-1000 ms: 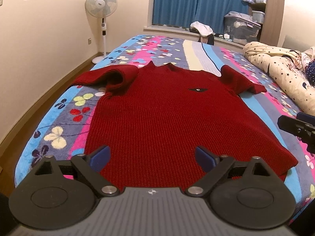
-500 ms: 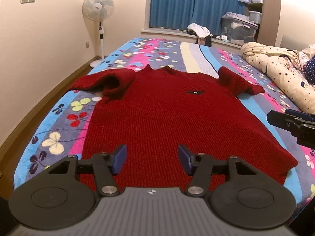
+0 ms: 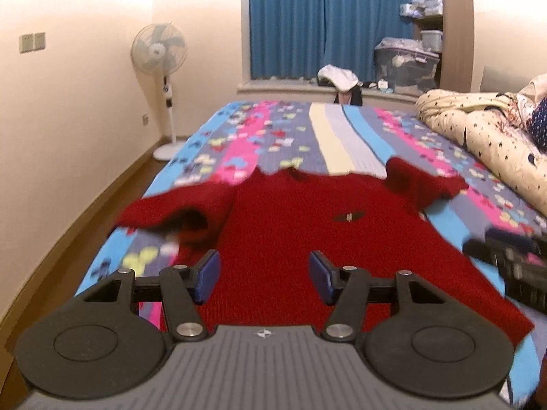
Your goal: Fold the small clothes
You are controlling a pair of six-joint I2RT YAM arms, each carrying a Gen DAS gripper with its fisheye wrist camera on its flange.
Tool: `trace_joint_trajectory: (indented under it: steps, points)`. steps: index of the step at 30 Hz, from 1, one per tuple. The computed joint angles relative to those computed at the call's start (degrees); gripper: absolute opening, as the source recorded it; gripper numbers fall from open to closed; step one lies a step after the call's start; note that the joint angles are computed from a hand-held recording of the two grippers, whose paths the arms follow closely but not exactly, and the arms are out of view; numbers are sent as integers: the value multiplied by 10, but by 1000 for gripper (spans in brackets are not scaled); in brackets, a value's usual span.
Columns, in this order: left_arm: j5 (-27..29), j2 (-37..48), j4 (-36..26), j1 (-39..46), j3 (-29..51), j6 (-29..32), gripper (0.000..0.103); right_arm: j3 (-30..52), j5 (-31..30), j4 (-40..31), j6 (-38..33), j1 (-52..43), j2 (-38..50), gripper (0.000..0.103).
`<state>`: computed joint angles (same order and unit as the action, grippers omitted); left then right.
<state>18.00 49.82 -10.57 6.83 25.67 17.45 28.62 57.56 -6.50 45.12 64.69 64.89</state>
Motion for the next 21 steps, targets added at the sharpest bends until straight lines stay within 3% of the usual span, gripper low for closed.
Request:
trace_joint_trajectory:
  steps: [3,6,8,12,16,18,19,20,21]
  points:
    - [-6,100,63,-21,54,-26,61,7,8,10,-39,-15,16,45]
    - [-29,222,117,-37,128,-56,43,5,-6,28,-71,-44,5,51]
    - [-38,313,128,-40,197,-82,26,8,-40,48,-111,-82,-4,65]
    - [-56,483,128,-31,344,-124,22,28,-110,133,-246,-173,9,70]
    - [-40,606,118,16,448,-160,22,85,-226,194,-323,-287,58,70]
    - [-36,668,74,44,527,-191,22,123,-291,223,-348,-343,105,69]
    - [-22,696,58,59,562,-206,22,139,-317,233,-351,-362,127,64]
    - [-14,721,50,76,594,-220,22,151,-348,250,-351,-385,150,47]
    - [-25,744,43,84,623,-230,22,157,-376,270,-345,-406,172,39]
